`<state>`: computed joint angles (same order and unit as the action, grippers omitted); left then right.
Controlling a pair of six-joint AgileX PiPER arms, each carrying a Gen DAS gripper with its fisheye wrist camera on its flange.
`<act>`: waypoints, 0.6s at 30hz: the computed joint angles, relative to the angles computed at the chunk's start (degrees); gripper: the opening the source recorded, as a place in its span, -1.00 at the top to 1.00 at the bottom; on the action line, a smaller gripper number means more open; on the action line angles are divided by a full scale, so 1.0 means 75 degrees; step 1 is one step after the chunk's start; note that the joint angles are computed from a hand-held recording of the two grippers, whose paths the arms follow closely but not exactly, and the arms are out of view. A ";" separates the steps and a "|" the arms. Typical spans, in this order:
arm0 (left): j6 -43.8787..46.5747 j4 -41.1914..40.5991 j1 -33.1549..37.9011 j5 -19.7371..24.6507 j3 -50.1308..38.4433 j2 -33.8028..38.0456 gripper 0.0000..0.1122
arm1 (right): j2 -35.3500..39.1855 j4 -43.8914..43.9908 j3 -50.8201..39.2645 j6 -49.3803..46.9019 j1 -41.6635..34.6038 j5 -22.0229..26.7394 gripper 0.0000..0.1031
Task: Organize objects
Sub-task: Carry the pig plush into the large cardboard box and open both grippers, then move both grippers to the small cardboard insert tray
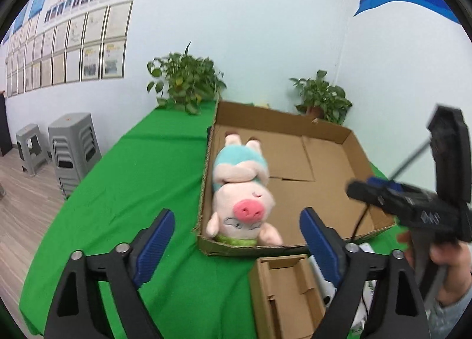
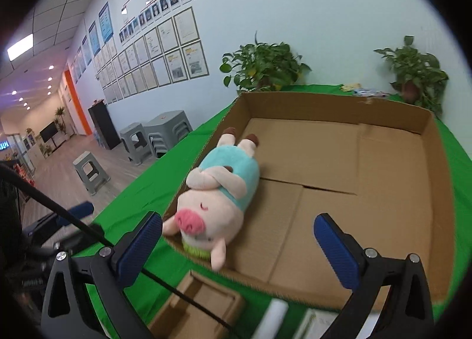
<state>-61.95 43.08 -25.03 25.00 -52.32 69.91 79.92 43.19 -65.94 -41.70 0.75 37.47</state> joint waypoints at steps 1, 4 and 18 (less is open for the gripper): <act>-0.0570 0.0548 -0.0390 0.0245 -0.0215 0.0129 -0.64 | -0.0334 -0.0009 0.0245 0.0016 -0.0167 0.0123 -0.99; -0.1796 0.1753 -0.1506 0.1241 -0.0323 0.0019 -0.76 | -0.0915 0.0108 0.0709 0.0024 -0.0499 0.0400 -0.99; -0.3662 0.2642 -0.4328 0.3380 0.0503 -0.0615 -0.82 | -0.2813 0.0193 0.3304 -0.0320 -0.1133 0.0360 -0.99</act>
<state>-89.41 62.89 -57.50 50.35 -48.55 65.30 58.82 44.64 -41.16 -44.10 -7.75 40.17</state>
